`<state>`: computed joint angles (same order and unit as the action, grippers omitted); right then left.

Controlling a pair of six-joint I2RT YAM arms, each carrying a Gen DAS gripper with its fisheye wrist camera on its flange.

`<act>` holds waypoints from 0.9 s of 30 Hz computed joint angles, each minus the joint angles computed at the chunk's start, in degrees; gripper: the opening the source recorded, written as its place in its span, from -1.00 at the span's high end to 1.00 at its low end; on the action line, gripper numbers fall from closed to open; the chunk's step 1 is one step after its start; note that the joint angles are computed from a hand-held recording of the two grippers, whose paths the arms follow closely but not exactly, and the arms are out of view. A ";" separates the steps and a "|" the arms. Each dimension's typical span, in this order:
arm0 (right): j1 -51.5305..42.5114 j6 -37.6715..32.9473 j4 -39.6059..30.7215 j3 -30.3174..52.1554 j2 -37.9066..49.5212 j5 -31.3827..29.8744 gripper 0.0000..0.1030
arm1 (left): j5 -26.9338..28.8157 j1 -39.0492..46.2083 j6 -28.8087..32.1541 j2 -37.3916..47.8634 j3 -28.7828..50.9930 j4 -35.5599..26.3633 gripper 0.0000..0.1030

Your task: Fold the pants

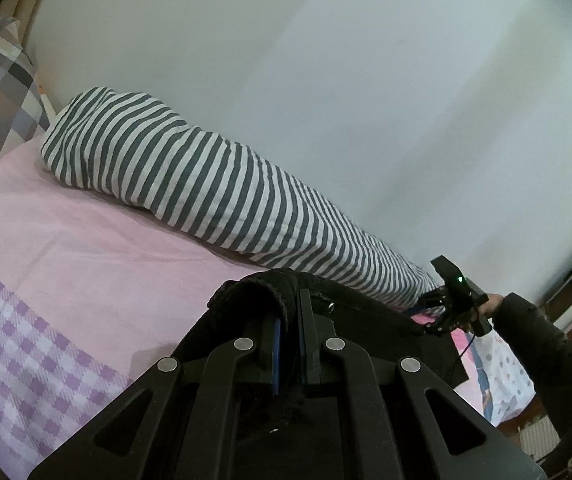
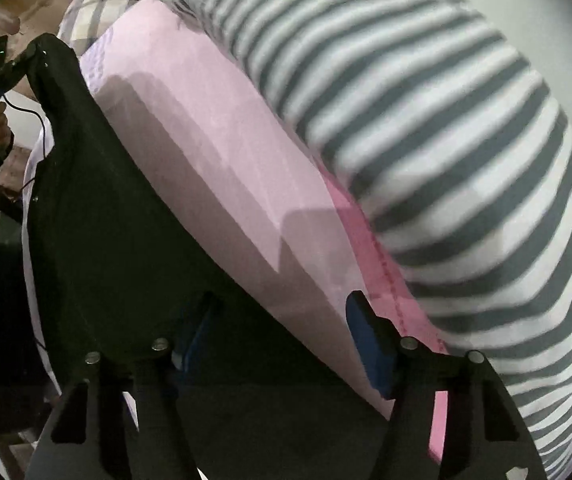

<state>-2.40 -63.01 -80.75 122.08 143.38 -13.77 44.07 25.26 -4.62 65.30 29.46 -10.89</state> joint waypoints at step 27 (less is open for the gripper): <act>-12.40 14.47 36.70 -74.84 -75.00 10.53 0.86 | -2.07 3.89 17.89 -7.49 0.98 -14.71 0.87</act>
